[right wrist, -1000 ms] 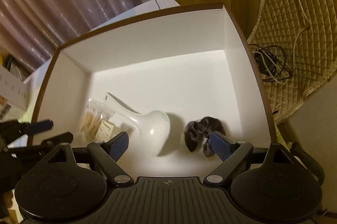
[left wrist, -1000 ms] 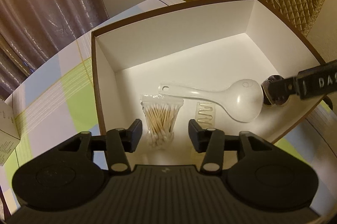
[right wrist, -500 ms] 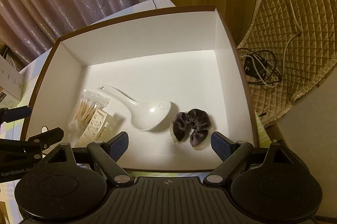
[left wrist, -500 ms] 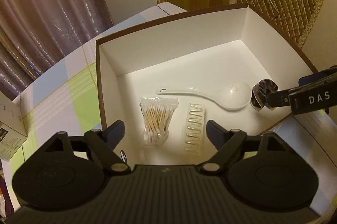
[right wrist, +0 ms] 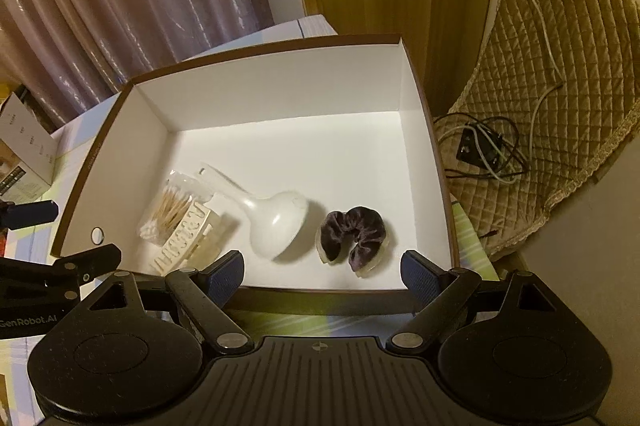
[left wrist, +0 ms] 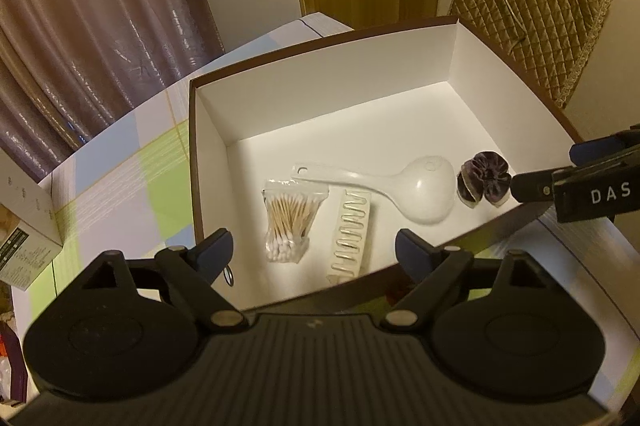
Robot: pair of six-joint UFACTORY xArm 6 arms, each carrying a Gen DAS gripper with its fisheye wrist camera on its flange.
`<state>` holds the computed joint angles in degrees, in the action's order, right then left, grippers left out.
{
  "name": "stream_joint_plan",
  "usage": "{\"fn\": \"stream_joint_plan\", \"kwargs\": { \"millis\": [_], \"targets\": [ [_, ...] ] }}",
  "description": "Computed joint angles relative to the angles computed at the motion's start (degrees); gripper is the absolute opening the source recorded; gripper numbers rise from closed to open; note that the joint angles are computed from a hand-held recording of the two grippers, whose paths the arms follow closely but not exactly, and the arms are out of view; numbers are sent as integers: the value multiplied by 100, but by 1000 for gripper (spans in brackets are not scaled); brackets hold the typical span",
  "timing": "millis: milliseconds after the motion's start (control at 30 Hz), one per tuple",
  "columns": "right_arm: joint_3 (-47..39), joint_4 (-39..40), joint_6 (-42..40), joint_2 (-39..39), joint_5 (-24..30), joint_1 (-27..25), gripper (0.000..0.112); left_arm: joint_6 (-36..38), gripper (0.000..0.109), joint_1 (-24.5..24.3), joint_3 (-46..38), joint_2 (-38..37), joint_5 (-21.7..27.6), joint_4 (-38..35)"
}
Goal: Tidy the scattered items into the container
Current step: 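Move both tools back from the box toward the items on the table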
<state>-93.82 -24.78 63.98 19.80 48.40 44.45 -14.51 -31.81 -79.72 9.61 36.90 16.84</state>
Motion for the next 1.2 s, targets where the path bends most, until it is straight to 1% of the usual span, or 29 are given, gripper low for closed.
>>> {"fn": "stream_joint_plan", "kwargs": {
  "millis": [300,567,700,900,1067,1200],
  "targets": [
    [456,-177,-95,-388,-233,56,91,-704,86,-200,305,-376,131,424],
    [955,-317,-322,-719,-650,77,91,-1544,88,-390,753,-846,294,846],
    [1182,-458,-324,-867,-807,103,91,-1961,88,-436,1118,-1219,437,1039],
    [1551,-461,-391,-1101,-1212,112,91,-2486,89,-473,1699,-1844,762,1264],
    [1651,-403,-339,-1174,-1241,152,91,-2778,90,-498,2137,-2302,859,1382],
    [1755,-335,-318,-1251,-1267,179,91,-2853,90,-479,2416,-2558,857,1386]
  ]
}}
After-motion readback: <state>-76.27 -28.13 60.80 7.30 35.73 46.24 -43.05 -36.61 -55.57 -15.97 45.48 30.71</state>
